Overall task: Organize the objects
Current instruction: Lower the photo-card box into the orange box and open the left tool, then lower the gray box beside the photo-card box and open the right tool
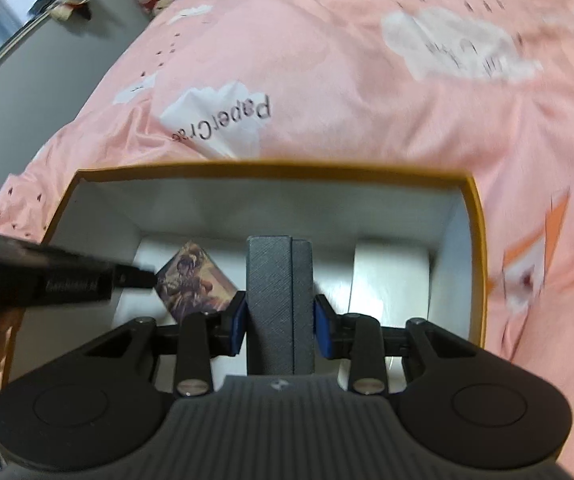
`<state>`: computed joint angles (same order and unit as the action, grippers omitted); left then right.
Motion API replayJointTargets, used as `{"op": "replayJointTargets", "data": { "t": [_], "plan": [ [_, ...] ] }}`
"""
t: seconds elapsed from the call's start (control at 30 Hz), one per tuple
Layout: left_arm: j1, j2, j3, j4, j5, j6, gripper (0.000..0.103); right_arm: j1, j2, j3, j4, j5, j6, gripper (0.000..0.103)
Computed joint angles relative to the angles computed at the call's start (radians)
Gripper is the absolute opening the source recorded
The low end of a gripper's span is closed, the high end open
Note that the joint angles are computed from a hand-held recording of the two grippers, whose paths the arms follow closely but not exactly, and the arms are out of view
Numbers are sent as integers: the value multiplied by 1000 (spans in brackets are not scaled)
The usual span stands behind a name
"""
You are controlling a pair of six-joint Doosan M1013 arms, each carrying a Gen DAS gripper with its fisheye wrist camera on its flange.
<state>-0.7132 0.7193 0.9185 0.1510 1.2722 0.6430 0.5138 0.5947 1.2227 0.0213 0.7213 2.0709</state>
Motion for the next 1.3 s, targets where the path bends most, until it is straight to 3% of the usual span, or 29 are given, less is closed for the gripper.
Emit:
{"op": "replayJointTargets", "data": {
  "t": [0.1, 0.27, 0.37, 0.47, 0.53, 0.63, 0.77, 0.9, 1.1, 1.3],
  "plan": [
    [4, -5, 18, -54, -8, -9, 17, 3, 23, -39, -12, 28, -64, 36],
    [2, 23, -1, -45, 18, -14, 20, 1, 44, -69, 51, 72, -157, 36],
    [1, 25, 0, -19, 20, -23, 32, -18, 40, -53, 190, 80, -211, 36],
    [-1, 25, 0, 23, 27, -21, 32, -47, 37, -24, 398, 80, -274, 36],
    [2, 24, 1, 13, 22, -7, 32, -53, 33, -6, 438, 48, -262, 36],
    [0, 23, 4, 16, 13, 14, 32, -53, 27, 7, 383, -20, -161, 36],
    [-3, 22, 9, 28, 1, 33, 32, -67, 39, 7, 430, -54, -115, 36],
    [-6, 24, 2, 27, 7, 34, 32, -65, 48, -10, 377, -26, -89, 38],
    [-5, 31, -8, 25, 19, 50, 32, -25, 70, -92, 73, 107, -55, 48],
    [-4, 24, 8, 22, -2, 48, 32, -29, 76, -99, 43, 136, -73, 49]
  ]
}}
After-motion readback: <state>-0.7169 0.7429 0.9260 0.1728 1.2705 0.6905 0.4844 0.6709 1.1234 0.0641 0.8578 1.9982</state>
